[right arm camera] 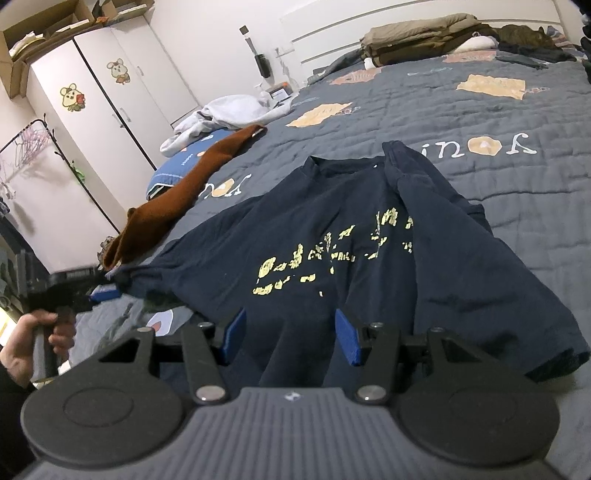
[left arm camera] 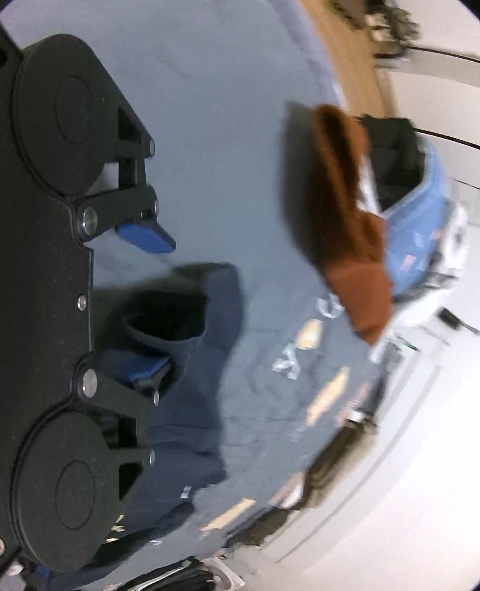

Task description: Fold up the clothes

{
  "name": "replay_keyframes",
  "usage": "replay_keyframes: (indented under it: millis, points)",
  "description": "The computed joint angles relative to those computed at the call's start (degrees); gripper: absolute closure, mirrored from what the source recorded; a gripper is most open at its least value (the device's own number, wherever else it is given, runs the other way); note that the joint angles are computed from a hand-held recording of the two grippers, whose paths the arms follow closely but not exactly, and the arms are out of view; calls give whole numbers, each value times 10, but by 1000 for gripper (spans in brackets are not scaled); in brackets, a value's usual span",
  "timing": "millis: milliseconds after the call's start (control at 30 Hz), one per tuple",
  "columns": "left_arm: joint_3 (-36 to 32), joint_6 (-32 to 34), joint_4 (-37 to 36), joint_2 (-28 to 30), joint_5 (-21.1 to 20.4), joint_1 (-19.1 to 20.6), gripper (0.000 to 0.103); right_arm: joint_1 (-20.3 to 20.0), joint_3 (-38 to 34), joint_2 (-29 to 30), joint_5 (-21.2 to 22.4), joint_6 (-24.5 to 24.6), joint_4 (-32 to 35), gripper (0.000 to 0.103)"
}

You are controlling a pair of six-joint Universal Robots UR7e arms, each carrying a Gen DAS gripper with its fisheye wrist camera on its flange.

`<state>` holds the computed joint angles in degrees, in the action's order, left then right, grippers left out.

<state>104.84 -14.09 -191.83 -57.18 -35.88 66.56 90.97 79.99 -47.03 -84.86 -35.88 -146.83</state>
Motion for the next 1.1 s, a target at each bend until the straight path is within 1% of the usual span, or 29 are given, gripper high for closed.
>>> replay_keyframes:
  millis: [33,100,200,300,333,367,433,467,533,600,700,767,800,833,867,933,967,1067,1100]
  points:
    - [-10,22,-27,11,-1,2,42,0,1,0,1,-2,0,50]
    - [-31,35,-56,28,-22,13,42,0,2,0,4,-8,-1,50]
    - [-47,14,-56,24,-59,30,42,0,2,0,7,-8,0,50]
    - [-36,-12,-94,6,-100,43,42,-1,-1,2,6,-9,5,50]
    - [-32,-18,-115,4,-107,46,42,-1,-3,3,5,-9,6,50]
    - [-32,-19,-119,3,-104,47,42,-1,-4,4,4,-8,7,50]
    - [-35,-17,-94,0,-89,49,42,-2,-6,5,3,-6,8,50]
    - [-39,-21,-71,0,-87,51,42,-2,-7,6,2,-5,8,50]
    - [-54,-34,-5,2,-94,60,42,-2,-7,7,-1,-5,10,50]
    - [-72,-41,37,10,-103,68,42,-1,-6,8,-3,-7,11,50]
    - [-105,-50,102,21,-129,81,42,0,-3,8,-4,-14,13,50]
    - [-126,-47,134,32,-139,87,47,0,-4,8,-5,-16,13,50]
    - [-132,-34,131,39,-133,87,61,0,-4,9,-7,-16,13,50]
    - [-135,-23,126,43,-134,88,82,0,-5,10,-9,-17,13,50]
    - [-136,-20,122,44,-145,91,83,0,-6,10,-12,-16,13,50]
    - [-139,-3,86,50,-150,94,90,0,-7,12,-15,-15,12,50]
    - [-141,18,52,55,-146,92,90,0,-8,12,-16,-14,11,50]
    - [-160,129,-109,90,-129,77,92,-1,-6,12,-18,-17,8,50]
    - [-172,168,-152,104,-121,71,92,-1,-5,12,-18,-19,6,50]
